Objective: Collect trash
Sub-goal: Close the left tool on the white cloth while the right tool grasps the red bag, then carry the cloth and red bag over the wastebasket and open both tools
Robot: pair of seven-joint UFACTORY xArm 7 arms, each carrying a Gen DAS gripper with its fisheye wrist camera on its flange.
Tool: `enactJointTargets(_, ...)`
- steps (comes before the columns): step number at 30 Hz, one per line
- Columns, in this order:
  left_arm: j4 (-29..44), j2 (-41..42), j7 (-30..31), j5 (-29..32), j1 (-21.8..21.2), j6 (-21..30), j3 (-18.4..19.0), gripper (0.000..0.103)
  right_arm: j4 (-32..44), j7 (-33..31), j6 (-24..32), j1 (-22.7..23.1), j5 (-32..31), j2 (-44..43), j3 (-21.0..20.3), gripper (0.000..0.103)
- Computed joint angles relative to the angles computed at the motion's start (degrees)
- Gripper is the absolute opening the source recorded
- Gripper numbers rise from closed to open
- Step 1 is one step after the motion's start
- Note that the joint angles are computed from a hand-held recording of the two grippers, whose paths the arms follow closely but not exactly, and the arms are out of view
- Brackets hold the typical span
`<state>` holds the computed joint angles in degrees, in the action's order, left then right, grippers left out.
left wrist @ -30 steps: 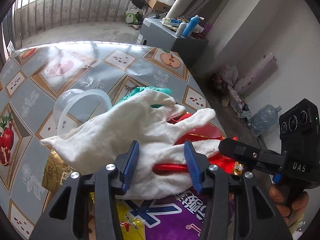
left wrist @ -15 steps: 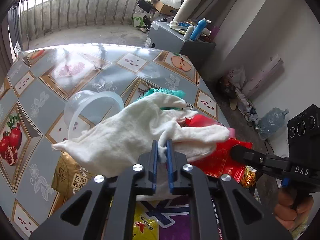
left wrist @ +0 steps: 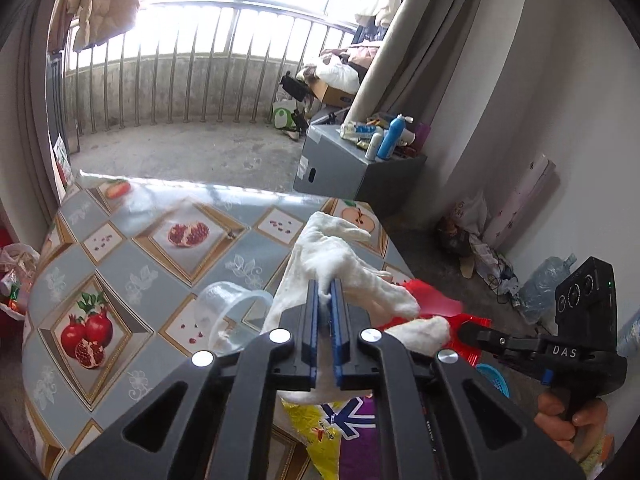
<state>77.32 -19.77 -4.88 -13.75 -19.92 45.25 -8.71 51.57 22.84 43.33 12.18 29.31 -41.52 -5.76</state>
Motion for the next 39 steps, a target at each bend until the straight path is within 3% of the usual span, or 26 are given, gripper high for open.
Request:
enactJointTargets(5, 1.9, -1.6, -1.0, 1.6, 0.4, -2.1, -0.7, 0.005, 0.2, 0.8, -1.1, -0.5, -0.7, -1.7, 0.6, 0.000)
enactJointTargets(13, 5.1, -3.4, -1.3, 1.1, -1.3, -1.2, -1.3, 0.005, -1.3, 2.8, -1.8, -1.4, -2.3, -7.3, 0.4, 0.000)
enactJointTargets(19, 7.5, -3.5, 0.9, -2.4, -5.1, 0.0, -2.2, 0.005, -4.2, 7.3, -0.5, -5.6, -6.5, -15.8, 1.4, 0.000)
enactJointTargets(25, 10.8, -0.4, 1.3, -2.3, -8.2, 0.9, -6.3, 0.005, -9.4, 12.7, 3.7, -11.1, -10.7, -27.0, -0.4, 0.000)
enactJointTargets(33, 19.8, 9.6, -4.3, 4.5, -13.4, 1.8, -14.2, 0.005, -12.4, 15.9, 11.1, -18.9, -16.7, -38.3, -5.3, 0.000)
enactJointTargets(39, 28.0, 19.5, -10.1, 14.5, -21.1, 3.1, -18.1, 0.005, -13.9, 16.6, 14.3, -24.1, -20.1, -43.0, -9.4, 0.000)
